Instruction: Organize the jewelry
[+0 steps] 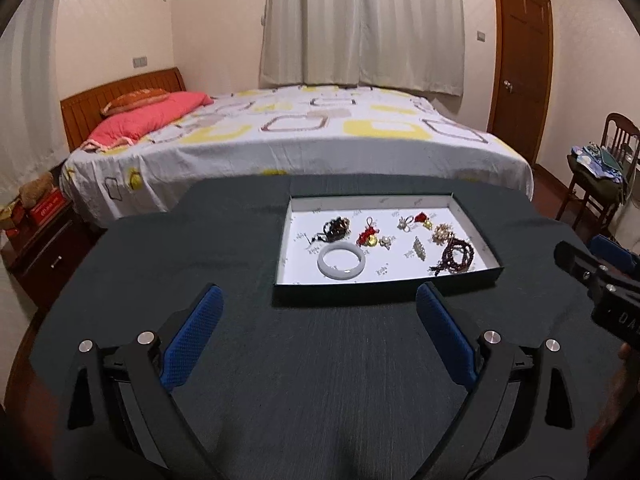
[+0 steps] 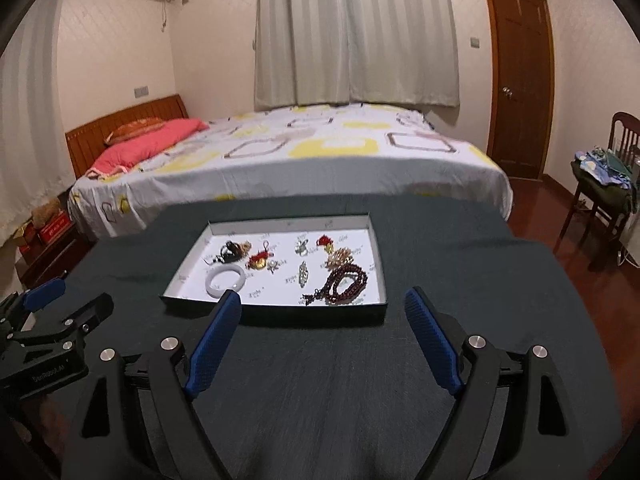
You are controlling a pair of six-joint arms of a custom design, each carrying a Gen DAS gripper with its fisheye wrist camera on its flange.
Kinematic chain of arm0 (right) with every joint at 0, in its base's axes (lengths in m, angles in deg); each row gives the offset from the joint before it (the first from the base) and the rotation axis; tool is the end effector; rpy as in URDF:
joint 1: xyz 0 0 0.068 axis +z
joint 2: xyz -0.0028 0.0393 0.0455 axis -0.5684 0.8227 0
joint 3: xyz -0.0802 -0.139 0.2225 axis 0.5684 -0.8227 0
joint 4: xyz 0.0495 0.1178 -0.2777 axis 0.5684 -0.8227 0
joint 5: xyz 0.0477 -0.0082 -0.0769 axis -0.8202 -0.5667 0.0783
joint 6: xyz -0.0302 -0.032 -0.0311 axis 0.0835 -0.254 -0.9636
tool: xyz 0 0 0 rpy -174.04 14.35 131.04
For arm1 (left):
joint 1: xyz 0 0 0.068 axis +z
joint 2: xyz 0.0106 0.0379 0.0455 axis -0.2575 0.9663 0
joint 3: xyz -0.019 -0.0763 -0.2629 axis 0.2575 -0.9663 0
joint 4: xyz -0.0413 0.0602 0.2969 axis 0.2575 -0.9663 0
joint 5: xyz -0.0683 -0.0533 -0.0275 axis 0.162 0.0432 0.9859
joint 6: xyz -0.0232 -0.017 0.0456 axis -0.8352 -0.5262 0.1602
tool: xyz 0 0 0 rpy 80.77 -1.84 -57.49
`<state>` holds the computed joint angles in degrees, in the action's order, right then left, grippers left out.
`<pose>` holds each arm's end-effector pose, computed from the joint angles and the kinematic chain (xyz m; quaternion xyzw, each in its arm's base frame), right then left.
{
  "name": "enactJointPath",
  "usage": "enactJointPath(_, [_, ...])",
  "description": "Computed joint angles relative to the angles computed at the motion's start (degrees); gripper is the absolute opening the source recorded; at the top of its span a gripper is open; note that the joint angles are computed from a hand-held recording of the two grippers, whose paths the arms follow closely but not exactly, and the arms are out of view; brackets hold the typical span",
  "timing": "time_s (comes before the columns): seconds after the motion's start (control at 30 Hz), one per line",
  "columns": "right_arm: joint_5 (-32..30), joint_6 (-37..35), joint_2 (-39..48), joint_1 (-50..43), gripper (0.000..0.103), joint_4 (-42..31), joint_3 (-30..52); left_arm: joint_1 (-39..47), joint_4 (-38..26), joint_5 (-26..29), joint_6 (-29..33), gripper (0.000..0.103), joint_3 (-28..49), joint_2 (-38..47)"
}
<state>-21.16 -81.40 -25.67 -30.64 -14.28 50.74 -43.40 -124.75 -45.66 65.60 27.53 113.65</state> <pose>0.1798 0.0165 0.2322 -0.0300 0.8747 0.0797 0.4772 0.1567 -0.0657 0.2298 -0.0356 0.8854 0.0394 0.4618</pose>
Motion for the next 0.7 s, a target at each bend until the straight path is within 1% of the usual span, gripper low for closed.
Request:
enactJointPath(0.1, [-0.5, -0.2, -4.4, -0.9, 0.082, -4.0, 1.1, -3.3, -5.3, -3.2, -2.2, 0.095, 1.6, -4.7])
enactJointPath(0.2, [-1.4, -0.9, -7.6, -2.1, 0.082, -7.2, 2.4, -6.3, -9.6, -7.0, -3.7, 0.095, 3.5, -7.8])
enactJointPath(0.3, [-1.8, -1.5, -10.2, -2.9, 0.082, -9.6, 3.5, -8.4, -13.1, -9.4, -4.9, 0.095, 5.3, -9.7])
enactJointPath(0.5, [-1.6, -1.7, -12.4, -2.9, 0.083, -11.1, 4.7, -10.6, -17.0, -12.2, -6.6, 0.095, 7.5, -12.1])
enactJointPath(0.7, [-1.2, -1.6, -13.1, -2.5, 0.083, -11.2, 5.0, -10.8, -18.1, -12.3, -7.0, 0.095, 8.1, -12.9])
